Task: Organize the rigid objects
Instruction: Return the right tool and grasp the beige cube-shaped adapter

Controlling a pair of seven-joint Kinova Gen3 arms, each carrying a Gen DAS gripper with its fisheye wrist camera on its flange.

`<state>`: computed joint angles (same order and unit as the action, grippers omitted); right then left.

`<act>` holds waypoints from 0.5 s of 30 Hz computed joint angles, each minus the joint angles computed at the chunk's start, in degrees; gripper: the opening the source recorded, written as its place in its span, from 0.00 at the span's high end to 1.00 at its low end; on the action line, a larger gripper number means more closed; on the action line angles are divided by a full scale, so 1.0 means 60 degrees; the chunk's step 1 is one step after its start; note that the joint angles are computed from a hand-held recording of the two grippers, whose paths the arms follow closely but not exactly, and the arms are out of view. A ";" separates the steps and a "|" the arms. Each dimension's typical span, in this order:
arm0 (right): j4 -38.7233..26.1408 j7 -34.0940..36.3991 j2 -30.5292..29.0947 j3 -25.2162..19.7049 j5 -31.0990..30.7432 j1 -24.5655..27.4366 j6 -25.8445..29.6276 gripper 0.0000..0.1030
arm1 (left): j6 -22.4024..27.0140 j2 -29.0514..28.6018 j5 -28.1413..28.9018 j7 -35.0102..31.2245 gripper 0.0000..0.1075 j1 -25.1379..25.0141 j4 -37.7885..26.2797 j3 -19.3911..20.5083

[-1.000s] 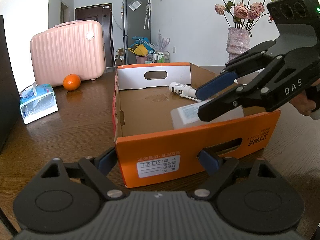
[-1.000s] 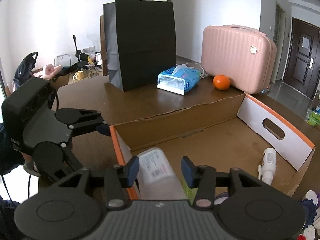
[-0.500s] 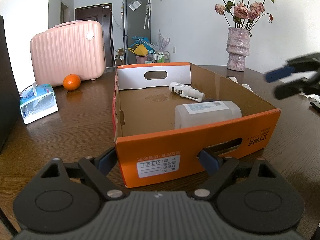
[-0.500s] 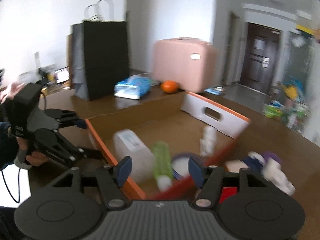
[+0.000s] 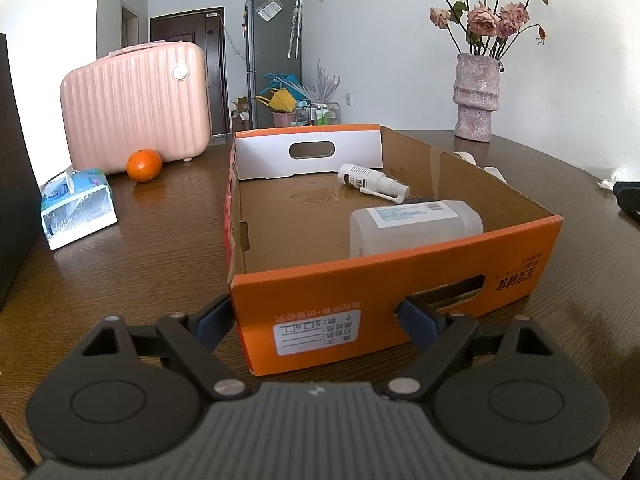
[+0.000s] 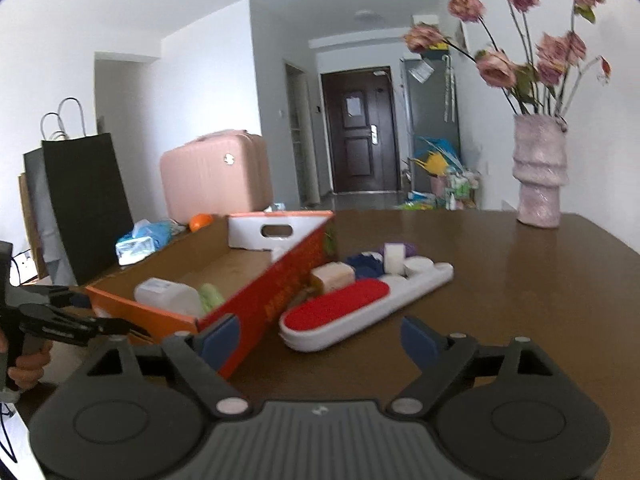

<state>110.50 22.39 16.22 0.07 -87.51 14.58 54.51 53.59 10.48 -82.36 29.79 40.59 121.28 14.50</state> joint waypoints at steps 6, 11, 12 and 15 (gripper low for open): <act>0.0114 0.0106 0.0001 -0.0032 -0.0212 -0.0204 -0.0566 0.16 | 0.0003 0.0001 -0.0001 0.0000 0.17 -0.0002 0.0000 0.0004; -0.0107 -0.0248 -0.0027 -0.0140 0.0015 -0.0598 -0.1243 0.16 | -0.0099 -0.0048 -0.0134 -0.0107 0.17 -0.0044 0.0082 -0.0005; -0.0213 -0.0410 -0.0039 -0.0173 0.0122 -0.0699 -0.1437 0.16 | -0.0188 -0.0101 -0.0195 -0.0163 0.18 -0.0081 0.0129 -0.0005; -0.0567 -0.0932 0.0006 -0.0314 0.0524 -0.0971 -0.2041 0.16 | -0.0699 -0.0358 -0.0410 -0.0242 0.18 -0.0367 0.0353 -0.0055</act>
<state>107.10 16.80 16.25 -1.82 -84.37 8.75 42.26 49.40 8.34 -84.82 28.34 38.39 123.40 14.17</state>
